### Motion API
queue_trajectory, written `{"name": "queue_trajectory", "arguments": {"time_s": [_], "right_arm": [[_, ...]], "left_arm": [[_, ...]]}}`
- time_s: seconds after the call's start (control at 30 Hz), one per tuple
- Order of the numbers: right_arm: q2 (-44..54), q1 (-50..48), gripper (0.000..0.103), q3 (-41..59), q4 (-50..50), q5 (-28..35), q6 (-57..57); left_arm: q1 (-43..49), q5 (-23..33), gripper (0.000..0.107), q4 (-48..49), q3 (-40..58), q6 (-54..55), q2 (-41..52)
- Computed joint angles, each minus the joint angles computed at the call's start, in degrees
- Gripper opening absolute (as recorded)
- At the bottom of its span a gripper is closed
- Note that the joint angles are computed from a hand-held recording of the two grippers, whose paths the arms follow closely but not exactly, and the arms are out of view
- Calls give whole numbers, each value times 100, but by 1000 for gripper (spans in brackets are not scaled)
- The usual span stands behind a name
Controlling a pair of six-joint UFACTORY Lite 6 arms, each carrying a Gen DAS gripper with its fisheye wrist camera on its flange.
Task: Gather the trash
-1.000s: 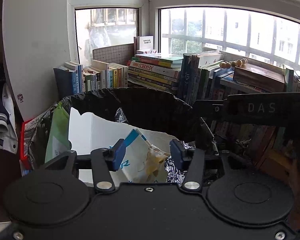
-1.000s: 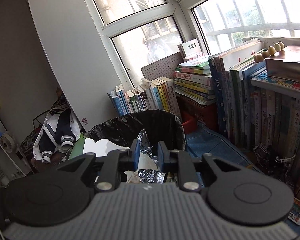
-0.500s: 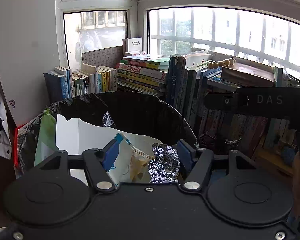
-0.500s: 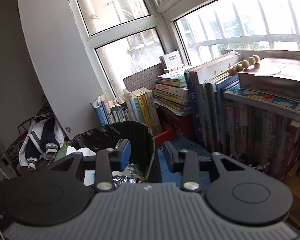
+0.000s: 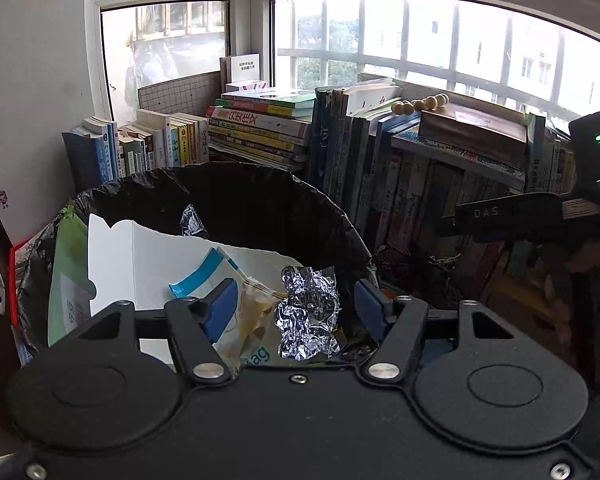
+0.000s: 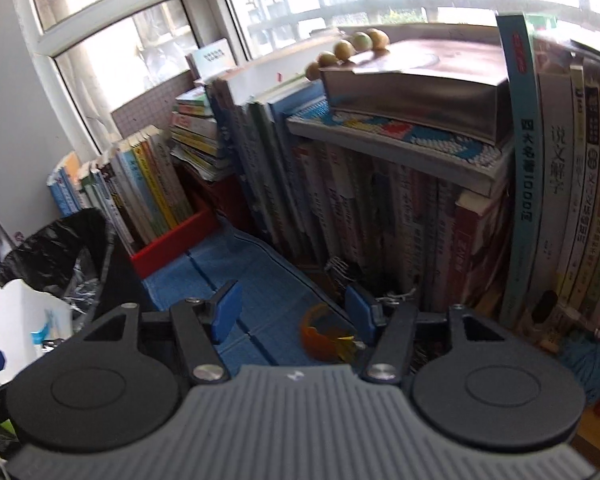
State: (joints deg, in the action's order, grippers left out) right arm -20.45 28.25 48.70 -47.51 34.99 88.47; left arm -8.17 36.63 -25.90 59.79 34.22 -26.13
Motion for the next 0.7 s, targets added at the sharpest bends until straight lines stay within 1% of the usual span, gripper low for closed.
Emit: {"name": "queue_trajectory", "arguments": {"time_s": [0.07,0.13,0.3,0.37,0.4,0.43,0.47,0.57,0.7], "right_arm": [[229,-282,71,-99,101,-243,-148],[572,-408,71,-113,-27,-283,-64],[1344,-727,71,-132,-599,-601,564],[1676,-740,71,18,-811,-536,692],[1822,-676,71,115,-942,-373,808],[1846,-552,70,99,-1191,-223,1065],[1749,-454,70,-51,-1523,-244,1434],[1483,-345,70,-572,-2290,-853,2403],[1881,-213,70,-763,-3231,-1354,3286]], "left_arm": [[36,68,62,-54,12,34,15],[56,129,63,-84,42,32,51],[45,159,63,-90,78,-11,113],[43,169,63,-105,107,-5,149],[41,171,63,-122,111,-4,154],[56,194,63,-170,131,39,173],[76,221,63,-226,145,92,186],[72,269,62,-286,166,132,189],[111,400,63,-456,178,294,143]]}}
